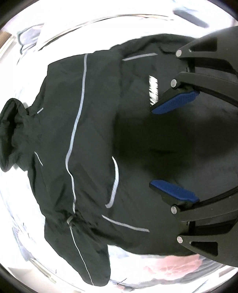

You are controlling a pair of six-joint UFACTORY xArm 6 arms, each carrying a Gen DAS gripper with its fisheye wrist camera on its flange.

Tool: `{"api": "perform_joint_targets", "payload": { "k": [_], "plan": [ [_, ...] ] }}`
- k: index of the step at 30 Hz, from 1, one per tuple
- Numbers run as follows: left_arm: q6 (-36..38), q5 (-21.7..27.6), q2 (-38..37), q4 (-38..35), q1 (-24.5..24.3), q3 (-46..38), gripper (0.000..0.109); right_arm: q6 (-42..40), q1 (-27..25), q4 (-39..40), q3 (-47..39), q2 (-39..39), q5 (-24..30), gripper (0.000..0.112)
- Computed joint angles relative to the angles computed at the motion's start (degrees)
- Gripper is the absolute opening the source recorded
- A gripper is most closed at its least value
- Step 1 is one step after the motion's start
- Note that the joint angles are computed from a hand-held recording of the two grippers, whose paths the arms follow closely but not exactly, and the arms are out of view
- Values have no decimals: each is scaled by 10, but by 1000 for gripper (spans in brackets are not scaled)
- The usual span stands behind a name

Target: Fold large clothes

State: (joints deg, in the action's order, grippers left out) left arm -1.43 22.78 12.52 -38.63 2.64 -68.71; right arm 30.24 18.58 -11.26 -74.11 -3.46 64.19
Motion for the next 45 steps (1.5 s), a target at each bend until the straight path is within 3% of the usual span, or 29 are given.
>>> {"api": "perform_joint_targets", "payload": {
  "k": [3, 7, 15, 16, 17, 18, 19, 20, 22, 29, 34, 37, 39, 42, 45],
  "plan": [
    [51, 28, 81, -56, 23, -81, 85, 44, 38, -7, 1, -6, 26, 78],
    [63, 38, 154, -70, 30, -151, 85, 69, 71, -24, -4, -14, 67, 78],
    [99, 42, 223, -129, 34, -210, 84, 68, 85, -38, -16, -13, 106, 78],
    [114, 38, 226, -140, 32, -213, 80, 65, 86, -37, -16, -10, 104, 78],
    [126, 35, 228, -145, 30, -216, 59, 61, 85, -36, -15, -10, 101, 78],
    [128, 33, 228, -135, 27, -218, 48, 57, 85, -36, -15, -8, 97, 78],
    [136, 23, 222, -131, 24, -214, 29, 50, 86, -36, -15, -6, 93, 78],
    [156, 20, 215, -144, 21, -210, 21, 44, 86, -36, -15, -4, 90, 78],
    [180, -5, 182, -143, 8, -183, 19, 25, 83, -31, -17, 1, 80, 78],
    [264, -65, 47, -174, -75, -101, 17, -57, 61, -8, -19, -8, 52, 78],
    [207, -115, 0, -92, -183, -80, 17, -119, 18, 18, 5, -36, 33, 78],
    [112, -120, 22, 18, -238, -111, 17, -144, -14, 28, 22, -57, 21, 78],
    [48, -97, 61, 95, -274, -164, 17, -165, -43, 43, 35, -73, 12, 78],
    [-8, -52, 125, 154, -318, -249, 17, -191, -73, 50, 45, -85, 6, 78],
    [-25, -4, 204, 151, -364, -342, 17, -219, -104, 61, 54, -91, -3, 78]
  ]
}}
